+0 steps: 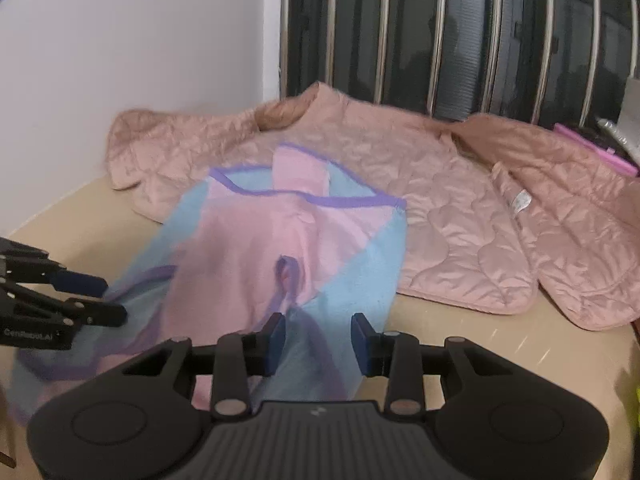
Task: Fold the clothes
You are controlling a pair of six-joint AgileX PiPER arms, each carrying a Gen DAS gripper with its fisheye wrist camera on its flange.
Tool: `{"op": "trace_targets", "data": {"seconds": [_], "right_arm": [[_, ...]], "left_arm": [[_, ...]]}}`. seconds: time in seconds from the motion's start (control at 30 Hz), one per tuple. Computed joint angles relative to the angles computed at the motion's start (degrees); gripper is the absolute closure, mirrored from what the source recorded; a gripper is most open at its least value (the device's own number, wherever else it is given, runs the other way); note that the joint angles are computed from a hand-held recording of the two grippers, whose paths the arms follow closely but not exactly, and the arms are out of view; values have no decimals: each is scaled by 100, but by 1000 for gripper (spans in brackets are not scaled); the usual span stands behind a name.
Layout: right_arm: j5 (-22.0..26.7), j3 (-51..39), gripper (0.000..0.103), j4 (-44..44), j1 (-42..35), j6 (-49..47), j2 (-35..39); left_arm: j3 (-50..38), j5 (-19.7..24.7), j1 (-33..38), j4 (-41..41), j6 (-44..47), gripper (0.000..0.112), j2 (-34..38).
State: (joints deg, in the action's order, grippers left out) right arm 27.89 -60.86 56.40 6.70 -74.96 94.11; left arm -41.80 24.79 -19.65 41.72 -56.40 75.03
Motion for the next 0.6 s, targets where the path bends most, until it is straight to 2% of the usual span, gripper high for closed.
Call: {"op": "trace_targets", "data": {"seconds": [0.03,0.07,0.13,0.2,0.23,0.33,0.4,0.43,0.47,0.53,0.57,0.6], "right_arm": [[-28,-144,74,-194,67,219,161],[-143,-204,85,-344,127,432,265],[-376,-222,102,-412,165,700,409],[-379,-37,102,237,-50,351,361],[-442,70,102,576,-172,171,309],[-324,295,102,1286,-645,-101,186],[-157,367,101,1258,-840,-12,144],[-184,429,99,1208,-862,5,91],[-336,572,91,1259,-814,-113,-34],[-471,880,80,1607,-750,-618,-325],[-362,983,73,1695,-757,-788,-438],[-168,1061,70,1722,-781,-897,-531]], "left_arm": [[70,-191,205,-260,156,106,-83],[160,-365,382,-401,160,107,-169],[442,-618,673,-274,-352,107,-439],[747,-906,1018,-423,-553,108,-711],[895,-1022,1194,-585,-572,108,-830],[1132,-1151,1459,-269,-1342,107,-977],[1135,-1178,1575,-602,-1118,103,-1026],[1128,-1194,1547,-576,-1110,98,-1082],[1118,-1198,1488,-409,-1206,85,-1129],[1047,-1084,1189,345,-1606,71,-1142],[953,-970,1005,564,-1566,71,-1058],[853,-807,815,760,-1613,71,-949]]}}
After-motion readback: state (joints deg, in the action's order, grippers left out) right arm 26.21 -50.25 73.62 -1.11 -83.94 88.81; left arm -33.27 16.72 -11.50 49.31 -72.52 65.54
